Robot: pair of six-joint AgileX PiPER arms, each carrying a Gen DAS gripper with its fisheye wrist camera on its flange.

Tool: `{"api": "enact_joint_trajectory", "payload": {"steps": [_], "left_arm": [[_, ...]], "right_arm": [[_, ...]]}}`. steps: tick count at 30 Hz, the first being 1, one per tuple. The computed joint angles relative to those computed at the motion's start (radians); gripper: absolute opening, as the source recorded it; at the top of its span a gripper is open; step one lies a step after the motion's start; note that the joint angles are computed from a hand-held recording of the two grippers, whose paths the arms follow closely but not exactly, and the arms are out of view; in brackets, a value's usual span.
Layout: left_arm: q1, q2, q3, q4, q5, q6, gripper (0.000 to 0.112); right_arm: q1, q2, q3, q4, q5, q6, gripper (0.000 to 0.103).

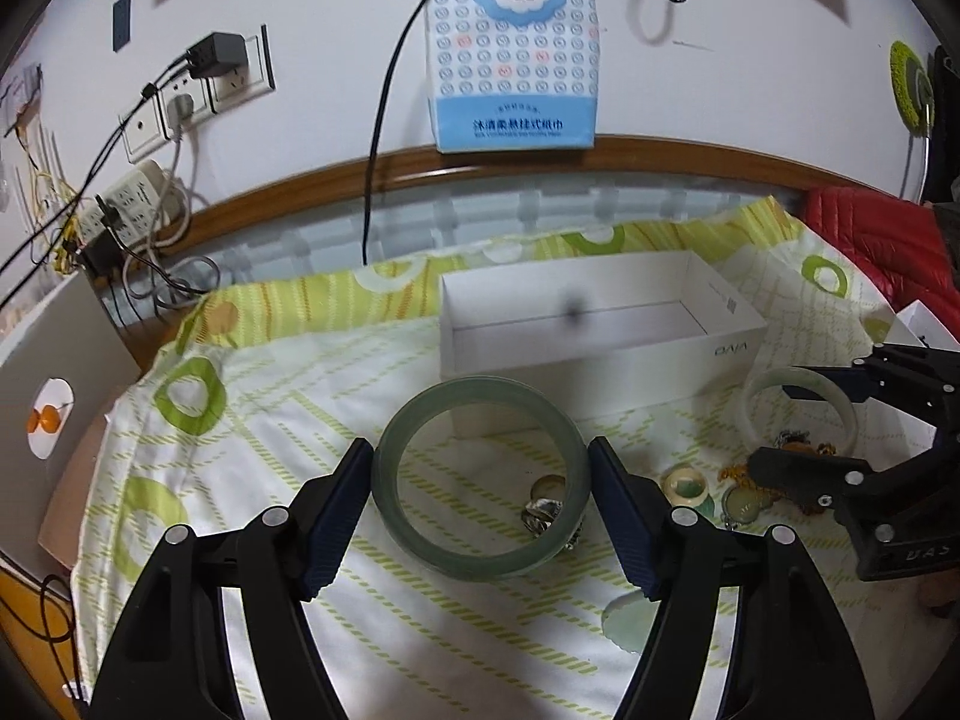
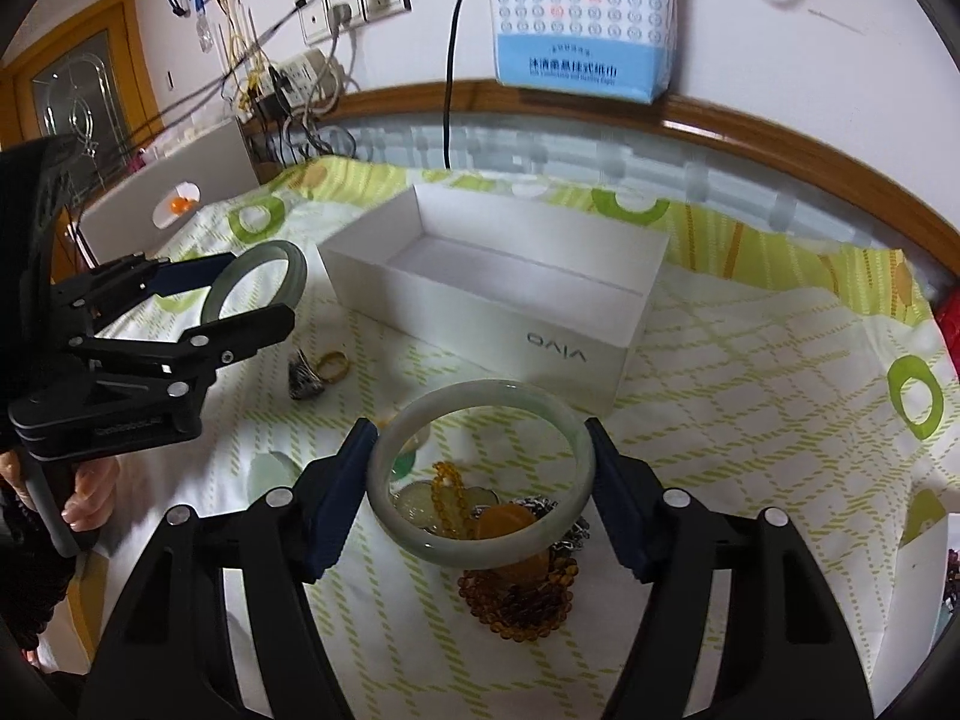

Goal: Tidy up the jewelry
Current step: 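Grasp the dark green jade bangle with the left gripper while the right grasps the pale jade bangle, then lower both bangles into the white vivo box and open both grippers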

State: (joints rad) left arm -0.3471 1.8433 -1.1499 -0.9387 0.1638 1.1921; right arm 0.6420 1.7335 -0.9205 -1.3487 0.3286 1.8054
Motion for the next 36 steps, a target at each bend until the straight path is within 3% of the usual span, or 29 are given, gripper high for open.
{"api": "enact_joint_trajectory", "payload": {"steps": [8, 15, 23, 27, 36], "left_arm": [[-0.013, -0.021, -0.076, 0.255, -0.002, -0.268, 0.073], [-0.054, 0.027, -0.236, 0.501, 0.02, -0.532, 0.073], [-0.074, 0.171, -0.462, 0.693, 0.091, -0.763, 0.073], [-0.07, 0.247, -0.55, 0.687, 0.144, -0.758, 0.073], [-0.099, 0.359, -0.65, 0.862, 0.221, -0.872, 0.073]], "right_arm": [[0.003, -0.093, 0.037, -0.108, 0.046, 0.135, 0.067], [-0.046, -0.115, -0.096, 0.032, 0.078, -0.064, 0.067], [-0.128, -0.003, -0.259, 0.167, 0.054, -0.218, 0.067], [-0.166, 0.055, -0.292, 0.239, 0.02, -0.282, 0.067], [-0.225, 0.132, -0.299, 0.428, -0.042, -0.437, 0.067]]}}
